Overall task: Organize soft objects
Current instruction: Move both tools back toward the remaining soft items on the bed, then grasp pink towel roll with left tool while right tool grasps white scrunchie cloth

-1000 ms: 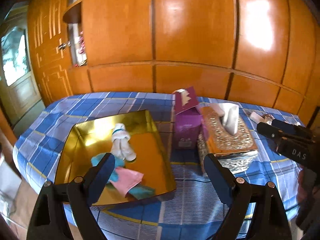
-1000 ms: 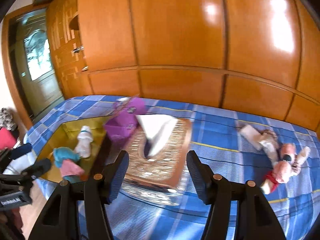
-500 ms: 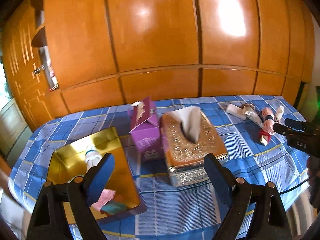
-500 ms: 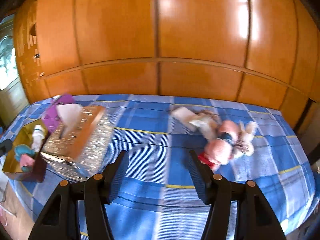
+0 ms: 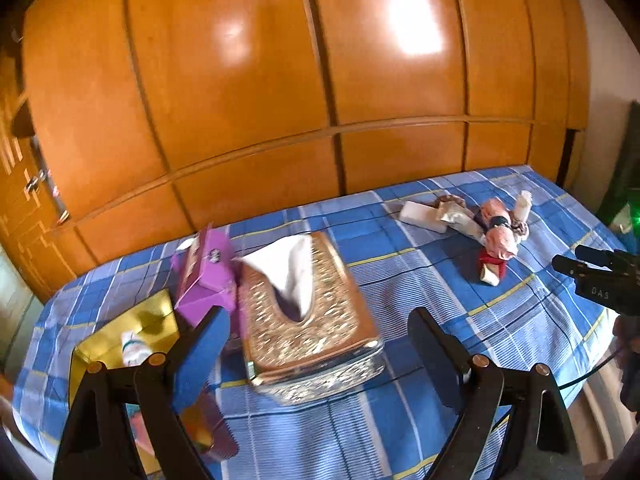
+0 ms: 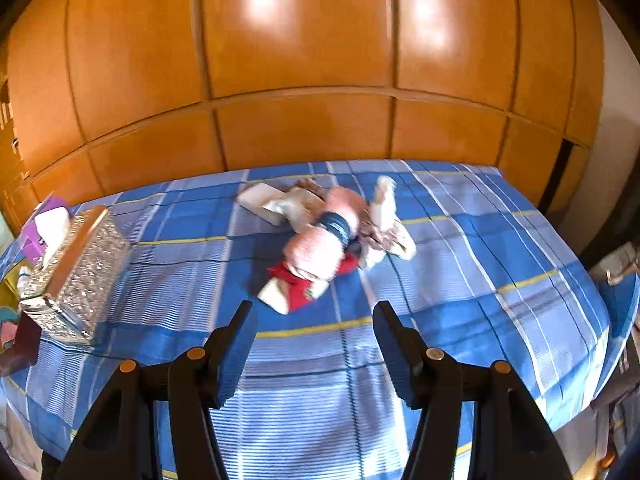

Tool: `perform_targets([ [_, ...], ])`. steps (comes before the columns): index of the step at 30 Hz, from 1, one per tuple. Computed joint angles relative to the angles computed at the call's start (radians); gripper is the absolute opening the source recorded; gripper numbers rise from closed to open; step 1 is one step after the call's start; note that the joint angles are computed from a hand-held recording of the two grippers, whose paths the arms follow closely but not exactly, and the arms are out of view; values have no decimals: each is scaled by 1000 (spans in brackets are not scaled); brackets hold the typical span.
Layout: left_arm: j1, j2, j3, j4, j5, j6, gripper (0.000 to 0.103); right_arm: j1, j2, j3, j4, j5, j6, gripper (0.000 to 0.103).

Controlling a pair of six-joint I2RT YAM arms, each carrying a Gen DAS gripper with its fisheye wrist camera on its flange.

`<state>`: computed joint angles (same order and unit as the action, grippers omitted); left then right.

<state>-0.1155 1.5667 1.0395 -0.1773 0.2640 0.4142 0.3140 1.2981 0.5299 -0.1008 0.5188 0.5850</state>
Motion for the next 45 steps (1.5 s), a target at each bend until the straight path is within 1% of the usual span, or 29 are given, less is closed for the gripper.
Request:
perform_targets([
  [6, -100, 29, 45, -29, -21, -18, 91, -63, -58, -81, 33, -16, 21, 61],
  [10, -170, 48, 57, -31, -57, -27, 91, -99, -76, -106, 48, -35, 22, 61],
  [15, -240, 79, 75, -40, -70, -31, 91, -123, -77, -121, 58, -48, 18, 61],
  [18, -270, 118, 98, -49, -73, -46, 91, -138, -75, -125, 64, -56, 21, 60],
  [23, -318, 216, 178, -86, -72, -83, 91, -153, -74, -134, 71, -61, 20, 61],
  [26, -347, 294, 247, -119, -57, -92, 84, -172, -64, -143, 84, -81, 23, 61],
  [29, -379, 384, 350, -165, -33, -121, 78, -189, -50, -152, 101, -104, 26, 61],
  [30, -391, 410, 381, -174, -28, -129, 73, -196, -44, -154, 108, -110, 24, 61],
  [31, -410, 443, 418, -177, -23, -134, 71, -203, -41, -158, 117, -118, 23, 61],
  [34, -463, 536, 534, -210, -21, -145, 71, -227, -38, -170, 134, -144, 26, 61],
  [36, -507, 610, 635, -247, -52, -155, 71, -241, -30, -176, 143, -156, 27, 61],
  [40, -577, 763, 855, -332, -94, -167, 71, -275, -16, -187, 162, -184, 23, 61],
  [43, -614, 898, 1060, -436, -132, -163, 71, -304, -13, -198, 178, -211, 21, 61],
  [45, -625, 1014, 1247, -543, -154, -170, 70, -326, -7, -206, 191, -236, 21, 61],
])
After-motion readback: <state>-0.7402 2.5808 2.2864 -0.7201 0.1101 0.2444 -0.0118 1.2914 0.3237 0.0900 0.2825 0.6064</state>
